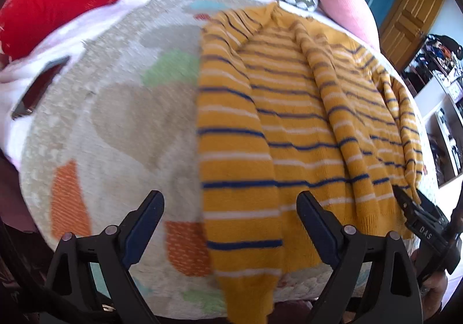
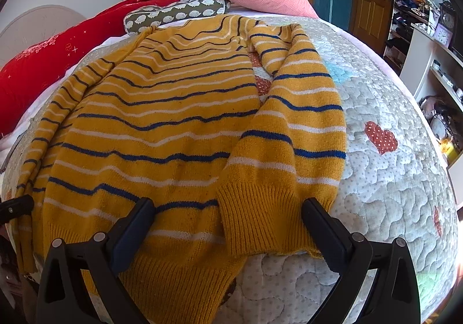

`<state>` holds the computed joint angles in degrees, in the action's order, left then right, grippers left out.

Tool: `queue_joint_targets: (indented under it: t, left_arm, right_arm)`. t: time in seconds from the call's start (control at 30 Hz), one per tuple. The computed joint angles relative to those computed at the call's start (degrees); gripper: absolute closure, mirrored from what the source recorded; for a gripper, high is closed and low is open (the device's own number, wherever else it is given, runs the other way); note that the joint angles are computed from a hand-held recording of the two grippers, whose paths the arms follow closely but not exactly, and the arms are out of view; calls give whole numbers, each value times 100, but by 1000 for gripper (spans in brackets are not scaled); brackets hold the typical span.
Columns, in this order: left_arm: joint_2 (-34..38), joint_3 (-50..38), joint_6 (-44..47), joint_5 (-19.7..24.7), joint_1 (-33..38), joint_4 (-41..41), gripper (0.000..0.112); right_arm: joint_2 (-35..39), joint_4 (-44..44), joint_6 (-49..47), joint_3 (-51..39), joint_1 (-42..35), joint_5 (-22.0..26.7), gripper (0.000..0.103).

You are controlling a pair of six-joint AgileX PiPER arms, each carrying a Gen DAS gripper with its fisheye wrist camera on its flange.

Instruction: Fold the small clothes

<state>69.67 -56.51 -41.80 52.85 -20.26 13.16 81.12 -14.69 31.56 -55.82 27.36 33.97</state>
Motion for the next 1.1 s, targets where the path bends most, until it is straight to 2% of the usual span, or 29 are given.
queue_joint_targets:
  t: [0.1,0.2,0.27,0.33,0.4,0.43,0.47,0.5,0.6,0.67,0.73,0.8,0.87,1.0,1.1]
  left_arm:
    - [91,-338,415,175,480,-36,20]
    - [568,-744,1624,9,1263,-915,20]
    - [989,-956,2043,-27,1488,-1252,20]
    - [1363,-1080,2417,-176,1631,-1625,32]
    - [1744,-1278,2663,-129,1756,-1953,74]
    - [1829,-1349,2672,-119,1812,-2106,78]
    - [1831,-1396,2662,-140,1858,-2226,91]
    - [1806,-1471,2623,-119,1899,-2217,95]
    - [1644,-1669,2102,-157,1981,-1518,98]
    - [1694,-1912,1896,-36,2235,-1148,98]
    - [1985,-2327,1701,253,2536,-815,98]
    - [2369,-2690,1247,493,2639,16,98]
    - [2654,-2886,1099,610,2789,469,97]
    - [2492,-2808,1453,470,3277,-67,91]
    - [1862,-2291,1574,207,3354,-353,90]
  right_arm:
    - [-140,11,-33,59,-30,-56,1]
    - [-547,449,-399,251,-123,-229,8]
    - [-807,569,-522,317,-135,-249,11]
    - [-1024,306,-322,337,-50,-179,14]
    - [-1237,78,-176,361,-22,-77,15]
    - [-1337,-78,-56,380,-7,-1,15]
    - [-1408,-235,54,373,0,90,15]
    - [-1491,-401,170,383,8,180,15]
    - [-1660,-791,362,371,-17,479,17]
    - [-1748,-741,230,381,-184,574,17]
    - [-1754,-586,70,383,-382,596,19]
    - [-1696,-446,-22,355,-550,611,19]
    - [-1609,-275,-95,301,-736,619,19]
    - [-1396,256,-558,11,-1208,605,19]
    - [-1012,954,-1285,-391,-1639,628,19]
